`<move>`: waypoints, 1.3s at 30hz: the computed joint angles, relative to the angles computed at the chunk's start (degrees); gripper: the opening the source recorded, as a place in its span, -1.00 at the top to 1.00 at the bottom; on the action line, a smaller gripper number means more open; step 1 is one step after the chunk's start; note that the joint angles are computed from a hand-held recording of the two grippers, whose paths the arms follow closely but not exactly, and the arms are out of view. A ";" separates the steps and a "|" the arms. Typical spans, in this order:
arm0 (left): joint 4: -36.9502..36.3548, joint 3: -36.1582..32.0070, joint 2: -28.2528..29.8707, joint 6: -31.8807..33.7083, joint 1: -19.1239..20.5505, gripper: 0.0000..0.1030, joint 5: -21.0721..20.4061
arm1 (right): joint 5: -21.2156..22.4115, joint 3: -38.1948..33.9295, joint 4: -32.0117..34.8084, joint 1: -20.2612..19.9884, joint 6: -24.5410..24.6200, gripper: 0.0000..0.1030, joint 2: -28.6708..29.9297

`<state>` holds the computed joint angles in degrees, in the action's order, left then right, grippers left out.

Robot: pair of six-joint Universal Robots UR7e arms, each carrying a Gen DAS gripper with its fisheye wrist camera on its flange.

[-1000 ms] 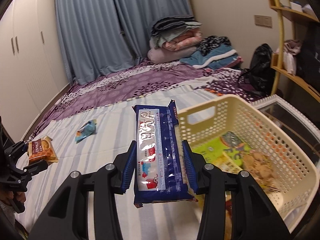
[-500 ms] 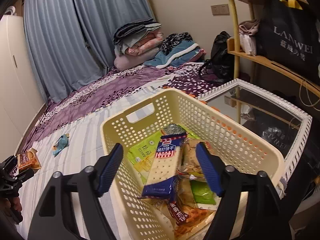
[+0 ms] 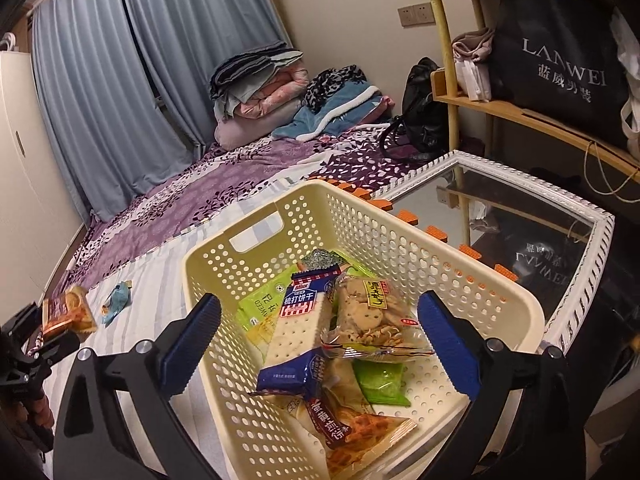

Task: Organize snacks
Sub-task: 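Lower the cake bag into the basket and open the left gripper, then move both tools back toward the last two snacks on the bed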

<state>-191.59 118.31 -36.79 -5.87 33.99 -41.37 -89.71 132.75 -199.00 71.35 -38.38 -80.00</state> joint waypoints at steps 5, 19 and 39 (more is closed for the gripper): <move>1.23 -6.02 3.36 3.93 0.66 -0.72 -2.51 | 1.52 -0.02 0.79 -1.27 0.74 -0.90 -0.92; 7.29 -21.84 12.25 9.96 3.53 -0.73 -9.75 | 4.10 -0.52 1.10 -3.50 1.49 -0.90 -1.33; 6.70 -20.08 11.32 7.09 5.40 -0.91 -7.42 | 2.91 -0.87 0.93 -1.01 1.15 -0.90 -0.19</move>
